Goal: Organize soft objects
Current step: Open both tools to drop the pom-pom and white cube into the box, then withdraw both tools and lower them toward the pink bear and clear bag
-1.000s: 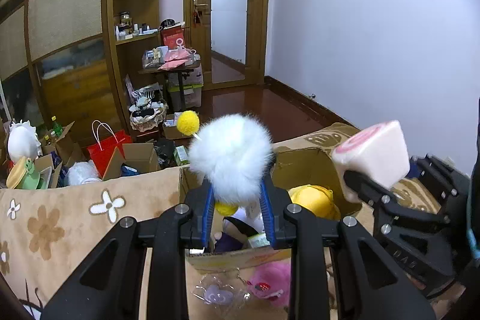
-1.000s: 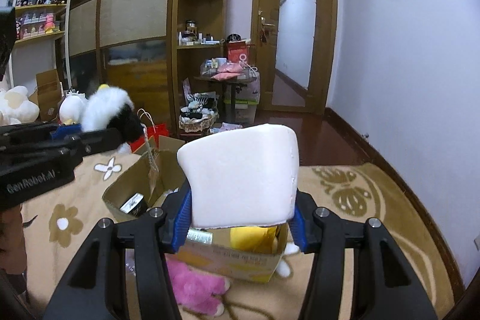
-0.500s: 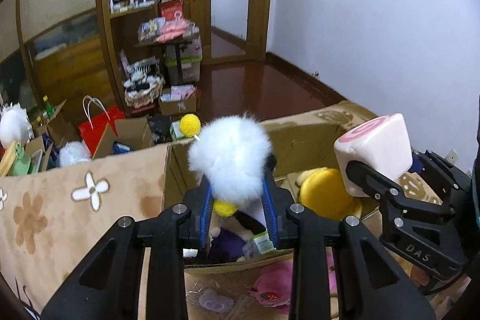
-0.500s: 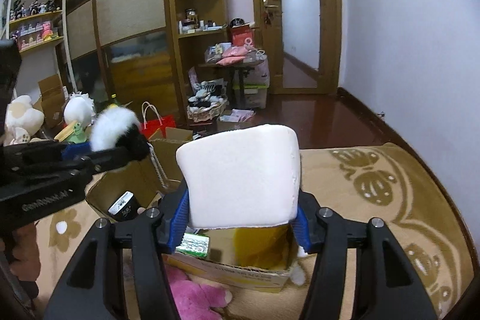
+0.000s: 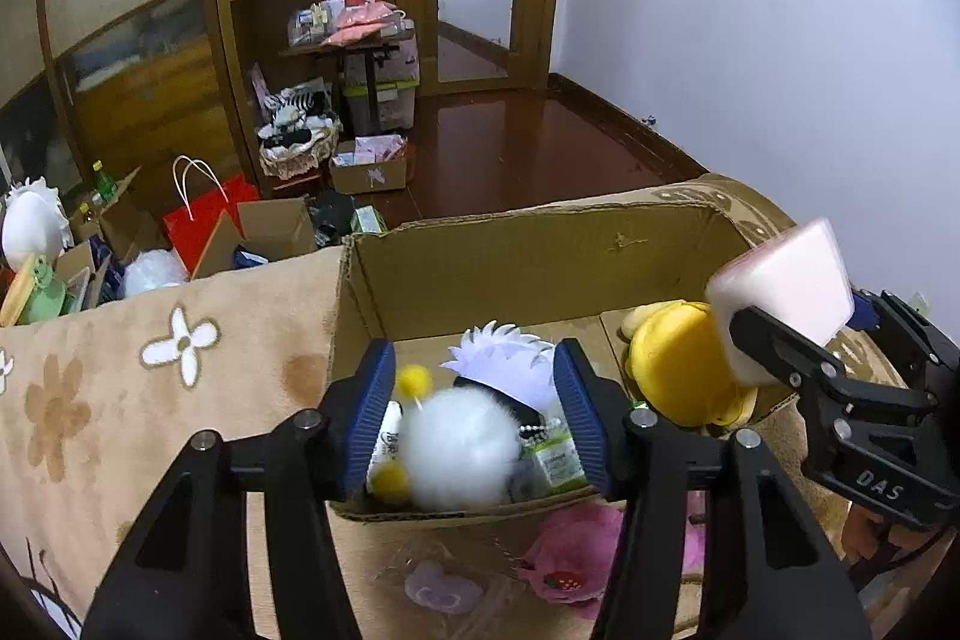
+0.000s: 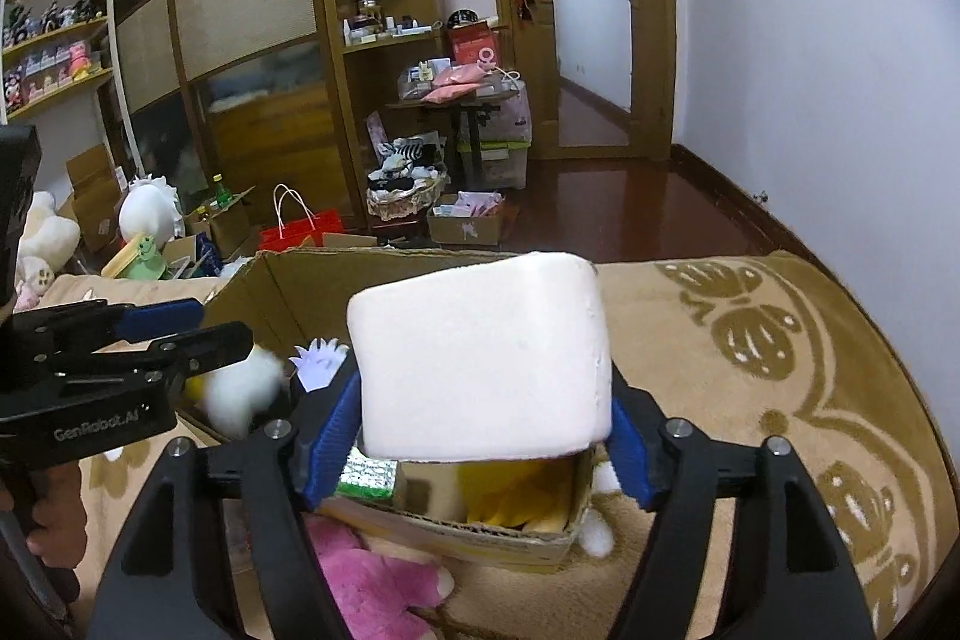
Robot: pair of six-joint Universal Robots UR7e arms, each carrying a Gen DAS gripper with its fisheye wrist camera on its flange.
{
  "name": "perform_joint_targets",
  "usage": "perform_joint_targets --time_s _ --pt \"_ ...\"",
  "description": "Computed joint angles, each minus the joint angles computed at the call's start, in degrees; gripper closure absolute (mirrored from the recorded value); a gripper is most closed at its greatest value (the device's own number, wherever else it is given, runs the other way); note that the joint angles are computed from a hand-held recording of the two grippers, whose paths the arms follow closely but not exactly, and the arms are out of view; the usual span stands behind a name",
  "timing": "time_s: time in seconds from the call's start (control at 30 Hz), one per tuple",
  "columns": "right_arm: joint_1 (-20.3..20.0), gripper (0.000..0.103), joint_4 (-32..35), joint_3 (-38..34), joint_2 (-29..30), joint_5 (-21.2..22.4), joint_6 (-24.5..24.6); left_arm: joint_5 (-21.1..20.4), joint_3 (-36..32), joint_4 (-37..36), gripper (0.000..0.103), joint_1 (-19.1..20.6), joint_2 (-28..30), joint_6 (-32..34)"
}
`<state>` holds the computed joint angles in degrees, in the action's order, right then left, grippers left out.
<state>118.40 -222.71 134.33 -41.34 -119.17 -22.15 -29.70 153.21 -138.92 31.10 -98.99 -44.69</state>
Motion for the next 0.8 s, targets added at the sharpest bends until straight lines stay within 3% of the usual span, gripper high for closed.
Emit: perform_joint_targets --time_s 0.07,0.17,0.3,0.4,0.6,0.8 --pt "-0.2 0.013 -0.8 0.4 -0.3 0.5 0.3 0.1 -0.2 2.7 0.046 -0.4 -1.1 -1.3" --pt "0.2 0.012 -1.0 0.9 -0.9 0.6 0.3 0.3 -0.2 7.5 0.034 -1.6 -3.5 -4.2" --pt "1.0 0.003 -1.0 1.5 -1.6 0.4 1.1 0.5 -0.3 14.6 0.024 -3.3 -6.9 -8.5" --pt "1.9 0.002 -1.1 2.0 -2.0 -0.3 1.4 0.6 -0.6 20.5 0.017 -4.9 -9.4 -12.3" --pt "3.6 0.000 -0.9 3.4 -3.1 -1.0 2.9 -0.4 -1.6 34.1 0.009 -8.9 -14.2 -21.8" --pt "5.4 0.000 -1.1 4.9 -4.5 -2.0 4.1 -2.9 -2.7 47.7 0.007 -13.2 -18.9 -31.8"
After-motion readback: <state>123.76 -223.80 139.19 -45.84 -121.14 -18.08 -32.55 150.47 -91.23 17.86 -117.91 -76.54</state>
